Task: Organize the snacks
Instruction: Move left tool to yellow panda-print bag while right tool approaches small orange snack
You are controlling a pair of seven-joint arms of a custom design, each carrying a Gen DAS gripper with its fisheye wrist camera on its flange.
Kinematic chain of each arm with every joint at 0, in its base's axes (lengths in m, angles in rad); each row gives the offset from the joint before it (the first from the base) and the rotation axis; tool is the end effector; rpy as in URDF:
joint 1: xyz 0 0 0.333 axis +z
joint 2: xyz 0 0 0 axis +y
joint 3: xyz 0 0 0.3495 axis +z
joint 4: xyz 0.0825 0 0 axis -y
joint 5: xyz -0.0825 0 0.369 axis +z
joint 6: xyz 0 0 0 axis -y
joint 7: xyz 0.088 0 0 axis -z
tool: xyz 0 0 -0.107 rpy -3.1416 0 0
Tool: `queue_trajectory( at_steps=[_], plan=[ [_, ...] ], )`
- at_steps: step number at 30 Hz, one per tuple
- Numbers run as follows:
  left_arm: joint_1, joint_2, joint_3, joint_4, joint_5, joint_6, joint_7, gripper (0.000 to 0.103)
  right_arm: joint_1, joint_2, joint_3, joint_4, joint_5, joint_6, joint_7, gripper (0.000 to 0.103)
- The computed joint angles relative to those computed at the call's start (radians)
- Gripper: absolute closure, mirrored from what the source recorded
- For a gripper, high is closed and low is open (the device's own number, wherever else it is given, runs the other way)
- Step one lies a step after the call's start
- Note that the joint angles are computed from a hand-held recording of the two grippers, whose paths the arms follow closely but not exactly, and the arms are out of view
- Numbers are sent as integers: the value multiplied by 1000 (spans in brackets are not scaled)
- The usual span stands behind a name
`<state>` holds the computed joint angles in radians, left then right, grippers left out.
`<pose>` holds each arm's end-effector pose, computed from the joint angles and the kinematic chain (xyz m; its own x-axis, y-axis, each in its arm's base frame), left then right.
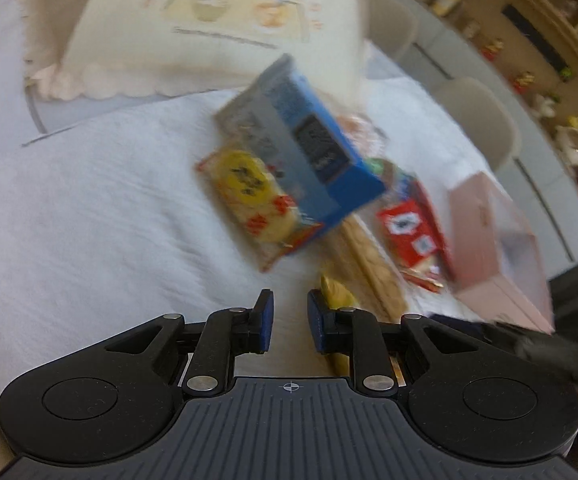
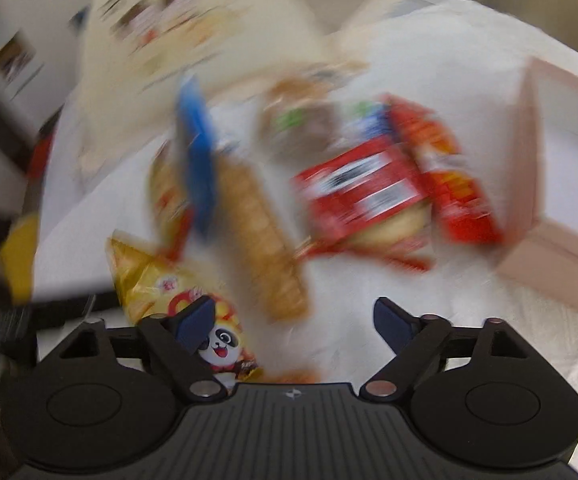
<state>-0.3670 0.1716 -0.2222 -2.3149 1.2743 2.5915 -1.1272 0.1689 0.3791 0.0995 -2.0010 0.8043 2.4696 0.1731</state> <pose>0.4222 -0.3029 0.3184 0.7149 -0.5589 0.4202 -0.3676 -0.8116 -0.4541 0.5964 0.1584 0.3188 0.8689 -0.4595 -0.1840 -0.4854 -0.7180 -0.4988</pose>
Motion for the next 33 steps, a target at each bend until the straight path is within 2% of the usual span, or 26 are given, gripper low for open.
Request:
queue_trajectory(
  at_steps=[2,6,8,11,14,16,19,22,23,24,26,27,29,31,33],
  plan=[
    [0,-13,1,-19,13,11,-40,80,0,-21,10,-42,19,55,-68,19],
    [-10,-51,-17,-63,-10,-8,-89,80,3,-18,16,-84,58,219,-161,19],
    [-20,-78,-28,-89,9,-22,-156,80,-11,-18,16,-93,68,238,-185,19],
    [-26,-100,-44,-97,19,-34,-213,80,-49,-32,15,-109,96,215,-236,19],
    [-8,-62,-33,-61,46,30,-274,79,-74,-49,10,-132,138,215,-285,19],
    [5,-11,-27,-8,-42,41,-184,79,-88,-59,6,-143,172,216,-318,19],
    [-2,62,-10,87,-111,-1,-62,78,-105,-66,5,-148,237,232,-373,19],
    [4,142,-5,193,-230,-47,213,67,-134,-67,-2,-144,306,217,-448,19],
    [-2,168,-5,235,-263,-88,319,61,-144,-65,-5,-142,328,210,-477,19],
    [-10,191,-7,277,-299,-135,430,59,-153,-64,-8,-141,351,202,-506,19],
    [-33,216,-5,334,-366,-227,561,56,-168,-57,-14,-137,400,197,-567,19],
    [-53,216,2,349,-389,-267,550,58,-172,-53,-16,-135,423,197,-595,19],
    [-96,216,17,373,-412,-338,455,61,-180,-40,-23,-124,454,188,-623,19],
    [-120,236,25,410,-431,-389,383,61,-179,-23,-39,-105,429,165,-574,19],
    [-117,279,20,464,-472,-411,396,61,-175,-7,-50,-87,387,153,-509,19]
  ],
)
